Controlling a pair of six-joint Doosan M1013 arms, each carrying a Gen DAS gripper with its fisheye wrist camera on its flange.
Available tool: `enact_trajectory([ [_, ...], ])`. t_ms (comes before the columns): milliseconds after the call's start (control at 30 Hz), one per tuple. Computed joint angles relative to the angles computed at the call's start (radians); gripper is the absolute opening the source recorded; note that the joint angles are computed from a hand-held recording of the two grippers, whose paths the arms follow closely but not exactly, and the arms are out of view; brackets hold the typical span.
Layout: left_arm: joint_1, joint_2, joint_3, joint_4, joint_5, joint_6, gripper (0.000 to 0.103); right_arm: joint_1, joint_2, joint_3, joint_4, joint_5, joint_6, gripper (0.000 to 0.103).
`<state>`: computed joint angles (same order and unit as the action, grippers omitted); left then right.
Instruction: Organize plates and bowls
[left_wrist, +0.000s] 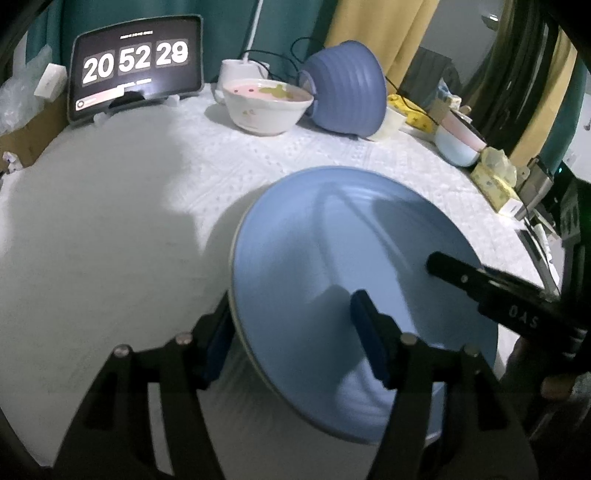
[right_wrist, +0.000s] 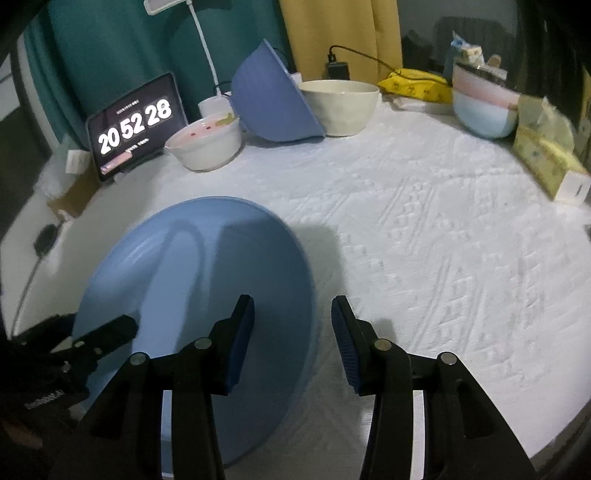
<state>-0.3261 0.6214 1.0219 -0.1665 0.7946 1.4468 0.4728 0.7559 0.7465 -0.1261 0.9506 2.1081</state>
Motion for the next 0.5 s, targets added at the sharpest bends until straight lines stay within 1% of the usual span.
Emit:
enact_trajectory([
  [67,0.003,-0.001,0.004,-0.016,-0.007,0.009,0.063,0.0,-0.003,0.01,0.013,-0.019,0.006,0.047],
  [267,0.005,-0.003,0.011,-0.031,-0.024,0.022,0.062,0.004,0.003,-0.004,-0.003,-0.005,0.016,0.048],
  [500,0.008,0.0,0.005,-0.038,-0.018,0.043,0.061,0.008,0.017,-0.032,-0.02,0.028,0.03,0.048],
])
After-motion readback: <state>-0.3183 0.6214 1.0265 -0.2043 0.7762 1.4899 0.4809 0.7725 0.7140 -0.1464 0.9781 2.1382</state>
